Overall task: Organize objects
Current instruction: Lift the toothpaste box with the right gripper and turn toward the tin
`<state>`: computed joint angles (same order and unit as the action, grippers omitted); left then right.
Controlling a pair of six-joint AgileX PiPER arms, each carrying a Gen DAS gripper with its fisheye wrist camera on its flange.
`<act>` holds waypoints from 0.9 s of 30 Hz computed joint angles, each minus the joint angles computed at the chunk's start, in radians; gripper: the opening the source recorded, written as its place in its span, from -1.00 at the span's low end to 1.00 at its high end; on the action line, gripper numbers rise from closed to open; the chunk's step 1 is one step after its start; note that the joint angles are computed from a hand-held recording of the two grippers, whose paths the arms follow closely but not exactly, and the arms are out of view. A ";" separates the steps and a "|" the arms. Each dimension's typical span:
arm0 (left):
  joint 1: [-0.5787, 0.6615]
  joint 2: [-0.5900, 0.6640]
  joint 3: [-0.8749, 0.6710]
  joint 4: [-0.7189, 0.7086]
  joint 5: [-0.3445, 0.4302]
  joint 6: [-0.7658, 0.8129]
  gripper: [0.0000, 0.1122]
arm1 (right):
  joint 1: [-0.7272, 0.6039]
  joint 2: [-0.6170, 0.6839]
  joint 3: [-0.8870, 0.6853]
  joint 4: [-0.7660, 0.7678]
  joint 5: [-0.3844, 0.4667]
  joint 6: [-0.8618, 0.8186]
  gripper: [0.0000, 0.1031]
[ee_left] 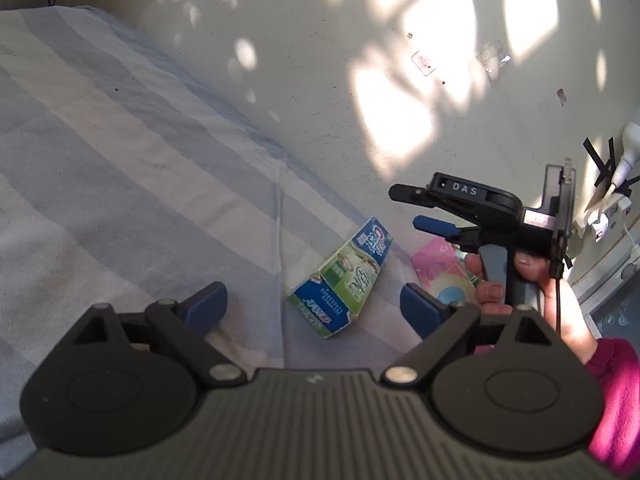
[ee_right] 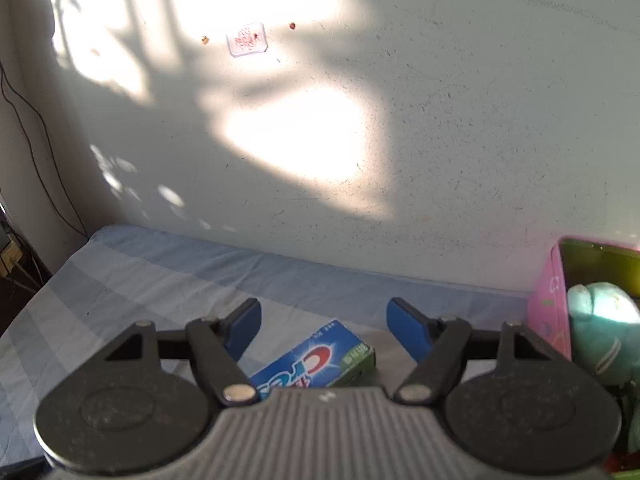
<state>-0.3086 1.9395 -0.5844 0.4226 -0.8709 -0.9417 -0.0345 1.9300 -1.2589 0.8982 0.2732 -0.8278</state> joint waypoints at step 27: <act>0.161 -0.172 0.171 0.282 -0.099 0.025 0.12 | -0.541 -0.836 1.019 0.493 0.571 -1.043 0.44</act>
